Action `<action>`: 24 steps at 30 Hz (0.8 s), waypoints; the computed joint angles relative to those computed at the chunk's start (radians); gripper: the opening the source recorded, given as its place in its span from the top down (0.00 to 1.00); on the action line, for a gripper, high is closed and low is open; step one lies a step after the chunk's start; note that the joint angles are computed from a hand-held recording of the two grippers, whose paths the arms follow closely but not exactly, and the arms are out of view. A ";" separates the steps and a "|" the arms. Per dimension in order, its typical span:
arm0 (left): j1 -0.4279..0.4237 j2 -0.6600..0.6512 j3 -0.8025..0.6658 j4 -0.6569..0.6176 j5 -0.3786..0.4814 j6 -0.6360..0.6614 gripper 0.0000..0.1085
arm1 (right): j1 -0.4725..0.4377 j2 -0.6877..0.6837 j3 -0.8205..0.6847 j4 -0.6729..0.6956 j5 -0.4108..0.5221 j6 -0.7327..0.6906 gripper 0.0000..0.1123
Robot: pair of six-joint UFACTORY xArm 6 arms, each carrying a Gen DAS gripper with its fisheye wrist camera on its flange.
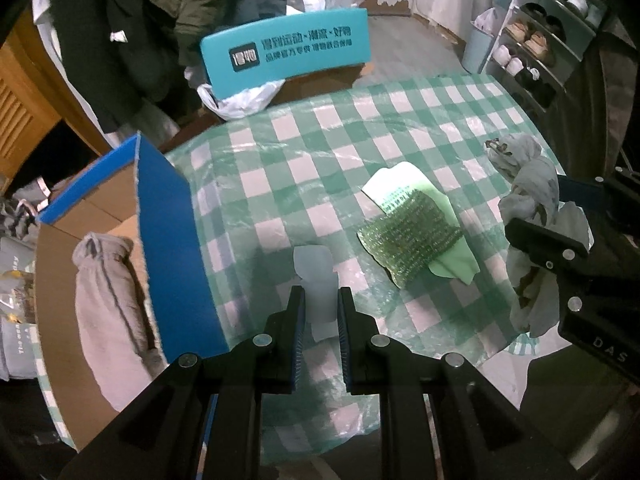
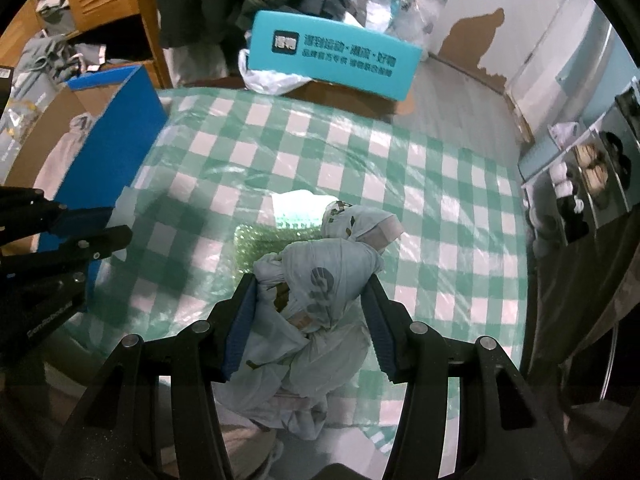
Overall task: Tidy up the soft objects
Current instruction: 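Lift the white cloth with the right gripper and carry it to the box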
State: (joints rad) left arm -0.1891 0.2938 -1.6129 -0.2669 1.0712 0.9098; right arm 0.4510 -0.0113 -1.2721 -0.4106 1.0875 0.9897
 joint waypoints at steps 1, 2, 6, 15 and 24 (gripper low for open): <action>0.002 0.000 -0.004 -0.002 -0.001 0.003 0.86 | 0.002 0.002 -0.006 -0.004 0.001 -0.003 0.53; 0.005 0.001 -0.009 -0.004 -0.001 0.006 0.86 | 0.004 0.004 -0.012 -0.009 0.001 -0.005 0.53; 0.014 0.008 -0.031 -0.009 0.007 0.008 0.86 | 0.009 0.013 -0.037 -0.025 0.001 -0.017 0.53; 0.035 -0.001 -0.049 -0.029 -0.011 0.032 0.86 | 0.017 0.041 -0.095 -0.044 -0.012 -0.038 0.53; 0.061 0.006 -0.066 -0.032 -0.031 0.045 0.86 | 0.025 0.092 -0.171 -0.045 -0.023 -0.076 0.53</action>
